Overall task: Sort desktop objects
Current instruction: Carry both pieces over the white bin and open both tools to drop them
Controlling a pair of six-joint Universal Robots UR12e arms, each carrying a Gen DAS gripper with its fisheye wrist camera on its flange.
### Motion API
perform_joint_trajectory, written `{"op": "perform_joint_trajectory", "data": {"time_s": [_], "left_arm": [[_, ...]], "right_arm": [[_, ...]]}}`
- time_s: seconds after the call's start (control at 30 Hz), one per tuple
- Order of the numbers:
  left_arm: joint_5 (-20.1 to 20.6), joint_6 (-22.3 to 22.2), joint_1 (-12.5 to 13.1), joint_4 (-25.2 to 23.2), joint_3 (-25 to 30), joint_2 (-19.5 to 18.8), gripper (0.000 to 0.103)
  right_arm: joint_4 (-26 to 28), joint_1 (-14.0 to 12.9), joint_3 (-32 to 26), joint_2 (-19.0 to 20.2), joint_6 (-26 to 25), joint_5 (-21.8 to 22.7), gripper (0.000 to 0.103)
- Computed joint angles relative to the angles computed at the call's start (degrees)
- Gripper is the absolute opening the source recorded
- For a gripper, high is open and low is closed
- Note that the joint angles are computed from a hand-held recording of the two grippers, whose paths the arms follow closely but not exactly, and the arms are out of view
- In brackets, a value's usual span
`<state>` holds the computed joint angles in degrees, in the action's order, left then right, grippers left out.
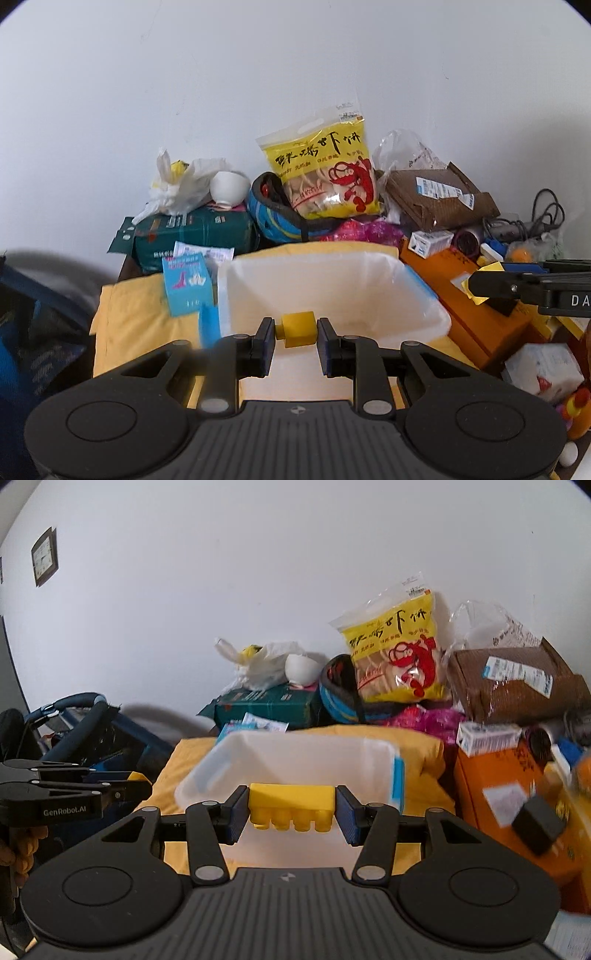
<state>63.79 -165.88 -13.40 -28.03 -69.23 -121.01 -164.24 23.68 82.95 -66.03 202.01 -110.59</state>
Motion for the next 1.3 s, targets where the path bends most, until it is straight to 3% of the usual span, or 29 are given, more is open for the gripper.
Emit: {"op": "perform_joint_trajectory", "data": {"time_s": [0.37,0.77,0.9,0.97,1.0,1.07,1.23,1.3], "left_arm": [[1.8,0.9,-1.9,-19.3,15.6,-7.0,0.027],[4.9,1.7,-3.4,-29.3,23.8,-11.7,0.027],[6.4,1.4,-3.7,-30.1,25.2,-12.6,0.028],[7.3,0.7,-3.8,-29.8,25.5,-12.9,0.049],[8.0,0.3,-3.9,-28.3,24.7,-12.6,0.052],[8.4,0.5,-3.8,-26.8,23.9,-12.3,0.053],[6.9,1.6,-2.9,-21.8,18.9,-9.9,0.053],[6.7,1.2,-2.3,-16.8,14.2,-7.7,0.053]], "right_arm": [[12.2,-4.0,-6.4,1.9,3.8,7.4,0.053],[22.2,-5.6,-11.6,5.2,4.8,10.5,0.053],[23.9,-5.8,-12.7,5.9,5.2,11.1,0.053],[24.9,-5.8,-13.5,6.4,5.0,11.1,0.054],[25.3,-5.8,-13.9,6.6,4.8,10.7,0.055],[25.4,-5.5,-14.2,6.8,4.6,9.2,0.066],[21.3,-5.4,-12.0,5.7,4.0,9.5,0.066],[18.8,-4.9,-10.4,5.0,3.2,8.7,0.066]]}}
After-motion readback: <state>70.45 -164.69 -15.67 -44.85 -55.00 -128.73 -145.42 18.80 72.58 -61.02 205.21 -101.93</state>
